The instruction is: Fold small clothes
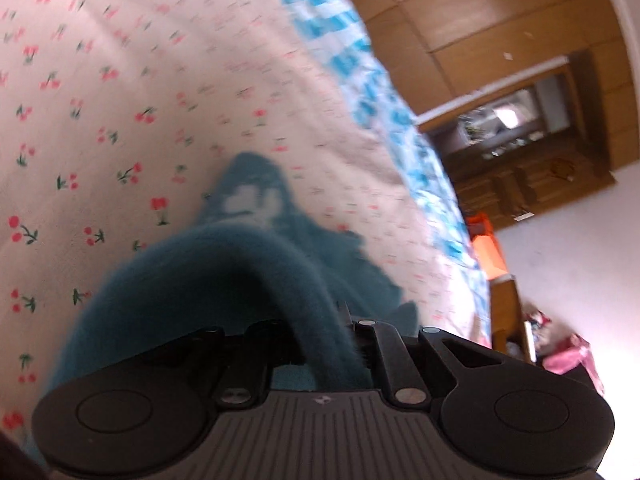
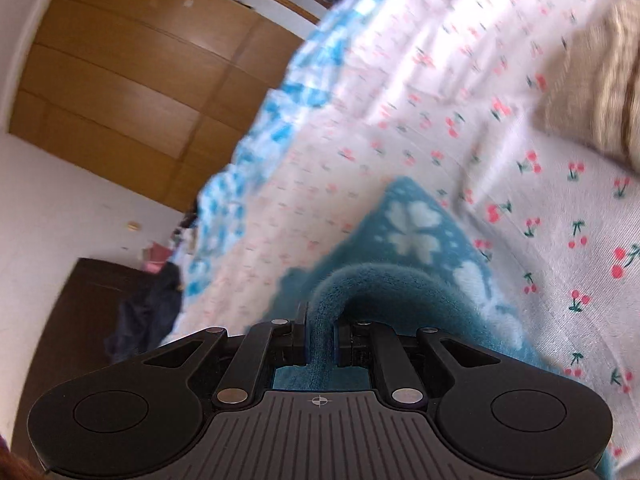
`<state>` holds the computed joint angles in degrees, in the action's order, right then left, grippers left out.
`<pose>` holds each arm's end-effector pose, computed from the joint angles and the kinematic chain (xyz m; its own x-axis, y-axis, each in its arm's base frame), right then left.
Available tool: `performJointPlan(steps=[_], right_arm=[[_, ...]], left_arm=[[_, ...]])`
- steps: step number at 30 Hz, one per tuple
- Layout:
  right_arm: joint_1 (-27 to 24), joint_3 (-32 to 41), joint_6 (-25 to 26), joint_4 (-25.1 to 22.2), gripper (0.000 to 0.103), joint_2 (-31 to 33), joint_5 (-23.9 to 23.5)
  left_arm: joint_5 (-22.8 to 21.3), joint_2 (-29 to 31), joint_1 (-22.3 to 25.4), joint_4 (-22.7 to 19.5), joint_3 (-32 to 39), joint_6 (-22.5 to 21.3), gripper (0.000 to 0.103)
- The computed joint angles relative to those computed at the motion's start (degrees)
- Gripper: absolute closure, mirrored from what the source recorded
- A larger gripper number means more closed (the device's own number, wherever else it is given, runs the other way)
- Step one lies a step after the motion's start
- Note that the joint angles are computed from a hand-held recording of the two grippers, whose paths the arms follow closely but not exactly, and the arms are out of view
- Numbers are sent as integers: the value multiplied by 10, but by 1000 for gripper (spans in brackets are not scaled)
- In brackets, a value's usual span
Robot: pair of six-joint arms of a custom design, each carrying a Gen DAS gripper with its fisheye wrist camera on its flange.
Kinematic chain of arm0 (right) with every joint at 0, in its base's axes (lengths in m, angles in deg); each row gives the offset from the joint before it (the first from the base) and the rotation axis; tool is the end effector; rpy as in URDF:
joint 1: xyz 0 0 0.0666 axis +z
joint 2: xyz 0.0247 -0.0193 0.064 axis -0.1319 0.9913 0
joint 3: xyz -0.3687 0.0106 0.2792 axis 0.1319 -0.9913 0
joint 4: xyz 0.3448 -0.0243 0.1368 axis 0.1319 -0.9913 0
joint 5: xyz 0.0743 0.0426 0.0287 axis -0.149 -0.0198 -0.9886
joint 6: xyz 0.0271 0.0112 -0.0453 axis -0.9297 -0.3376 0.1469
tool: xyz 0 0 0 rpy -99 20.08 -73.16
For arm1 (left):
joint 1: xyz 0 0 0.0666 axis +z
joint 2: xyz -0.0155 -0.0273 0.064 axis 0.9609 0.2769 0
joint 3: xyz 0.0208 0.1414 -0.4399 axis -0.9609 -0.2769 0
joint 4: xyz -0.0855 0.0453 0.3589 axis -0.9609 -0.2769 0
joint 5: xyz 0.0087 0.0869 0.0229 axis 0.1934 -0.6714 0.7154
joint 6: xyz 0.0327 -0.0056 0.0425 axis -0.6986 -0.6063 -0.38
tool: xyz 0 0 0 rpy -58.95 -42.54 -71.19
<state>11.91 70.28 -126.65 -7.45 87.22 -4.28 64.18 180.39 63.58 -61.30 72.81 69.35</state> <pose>0.6920 0.2552 0.4808 -0.7407 0.5720 -0.3523 0.1101 0.6206 0.7763 0.5981 -0.1142 0.4652 -0.4775 -0.8318 -0.2831 -0.3751 0.4843 -0.7904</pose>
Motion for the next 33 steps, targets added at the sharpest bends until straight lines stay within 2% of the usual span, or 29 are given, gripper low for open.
performJointPlan(steps=[3, 5, 8, 11, 12, 14, 17, 19, 25, 28, 31, 33], right_arm=[[0, -4, -7, 8, 90, 8, -1], [0, -8, -12, 14, 89, 7, -2], [1, -12, -14, 20, 89, 5, -2], [1, -24, -20, 34, 83, -2, -3], [0, -26, -21, 38, 78, -4, -6], [0, -40, -29, 59, 73, -13, -5], [-1, -51, -37, 77, 72, -22, 9], [-1, -55, -34, 75, 72, -27, 27], [-1, -77, -24, 96, 70, -37, 65], [-7, -69, -44, 103, 59, -29, 52], [-7, -71, -30, 124, 52, -32, 81], [-7, -69, -13, 121, 51, -35, 102]], left_arm=[[-6, 5, -1, 20, -7, -1, 87], [-6, 8, 0, 19, 0, 1, 85], [2, 8, 2, 24, 0, 29, 81], [1, -1, 3, 65, -15, 71, 63], [-8, -3, 2, 73, -17, 85, 55], [-38, -6, -3, 64, -10, 91, 50], [-101, -8, -13, 36, 12, 46, 47], [-123, -10, -17, 24, 19, 22, 42], [-188, -4, -34, -52, 36, -42, 42], [-207, -5, -44, -57, 26, -68, 42], [-236, -4, -55, -66, 29, -104, 42], [-251, -4, -61, -74, 33, -118, 42]])
